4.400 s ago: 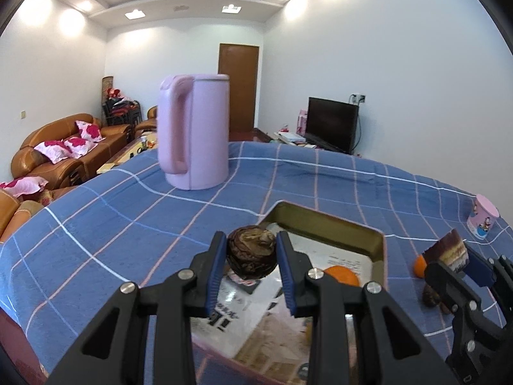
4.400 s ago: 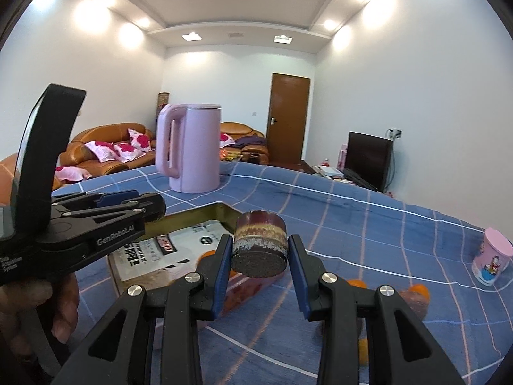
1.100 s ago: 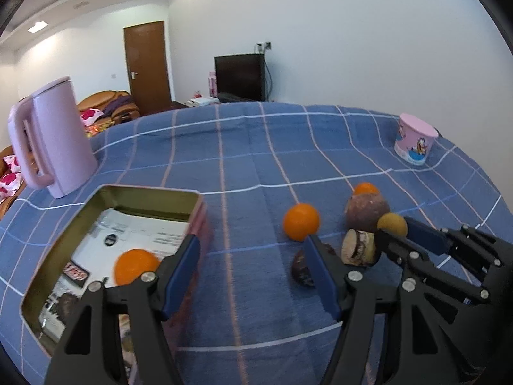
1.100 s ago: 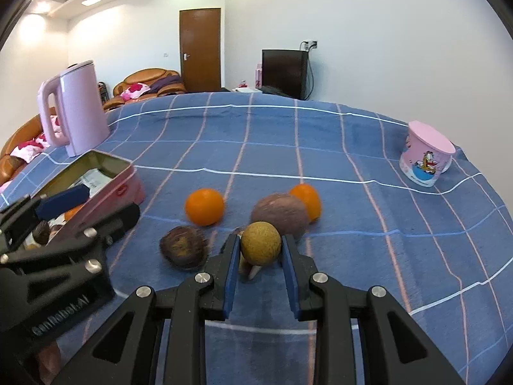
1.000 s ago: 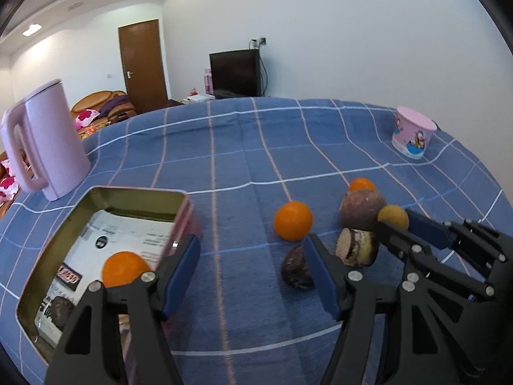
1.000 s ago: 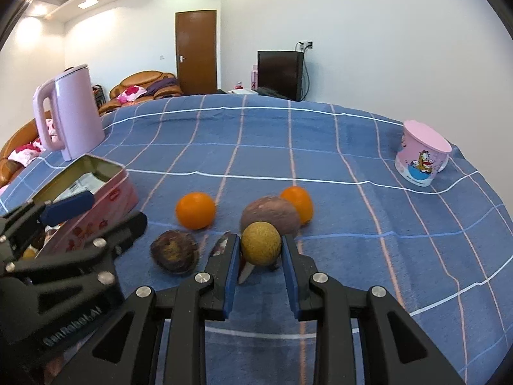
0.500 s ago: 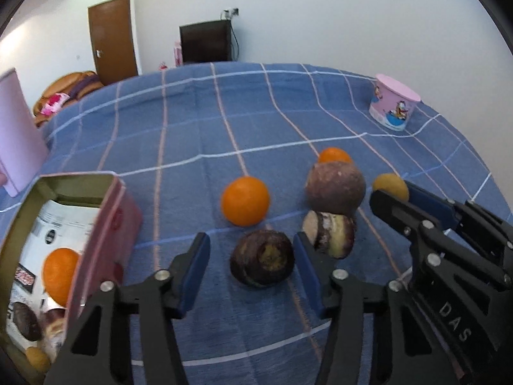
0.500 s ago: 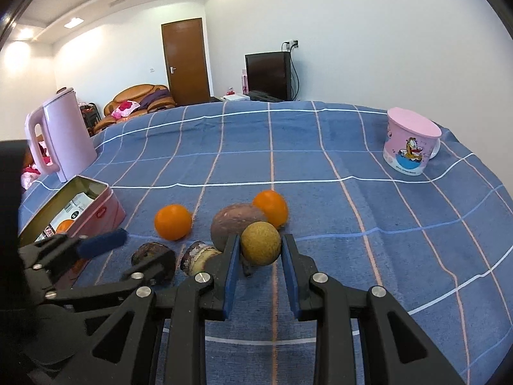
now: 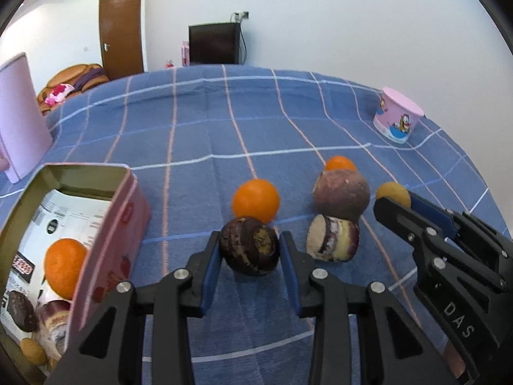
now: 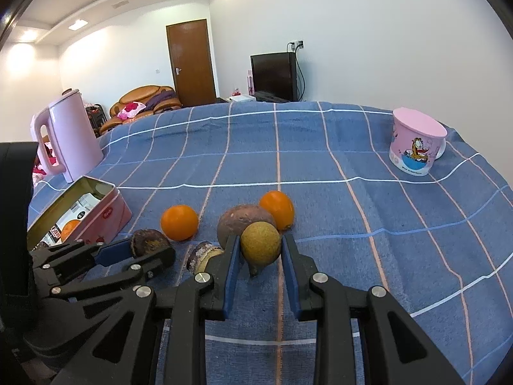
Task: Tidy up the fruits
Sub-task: 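Lift the dark brown fruit with the left tool while the right tool lifts the yellow-brown fruit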
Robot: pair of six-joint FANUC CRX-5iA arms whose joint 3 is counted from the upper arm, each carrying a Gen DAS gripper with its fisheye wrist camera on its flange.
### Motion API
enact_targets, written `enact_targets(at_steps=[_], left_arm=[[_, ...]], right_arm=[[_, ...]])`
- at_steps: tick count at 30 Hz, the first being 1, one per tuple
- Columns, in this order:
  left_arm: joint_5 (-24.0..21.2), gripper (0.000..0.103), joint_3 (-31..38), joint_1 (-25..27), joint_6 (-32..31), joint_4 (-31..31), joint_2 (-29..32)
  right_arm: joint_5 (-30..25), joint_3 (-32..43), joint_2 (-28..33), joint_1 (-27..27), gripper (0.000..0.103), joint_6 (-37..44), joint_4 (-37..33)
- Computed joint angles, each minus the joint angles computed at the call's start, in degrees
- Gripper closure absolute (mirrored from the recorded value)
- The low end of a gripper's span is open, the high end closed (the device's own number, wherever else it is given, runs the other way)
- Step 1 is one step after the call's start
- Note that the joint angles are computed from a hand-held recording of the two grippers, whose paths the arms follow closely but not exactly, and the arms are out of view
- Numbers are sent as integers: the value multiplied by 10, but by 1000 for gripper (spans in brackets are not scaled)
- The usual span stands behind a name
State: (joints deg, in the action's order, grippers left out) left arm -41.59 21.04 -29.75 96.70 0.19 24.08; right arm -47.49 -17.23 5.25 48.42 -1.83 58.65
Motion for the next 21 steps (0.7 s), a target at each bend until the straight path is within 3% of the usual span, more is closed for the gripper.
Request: enact_targets(at_steps=[21], left_arm=[[63, 66, -32, -20, 118, -128, -44]], right_arm=[[21, -38, -18, -2, 75, -58, 83]])
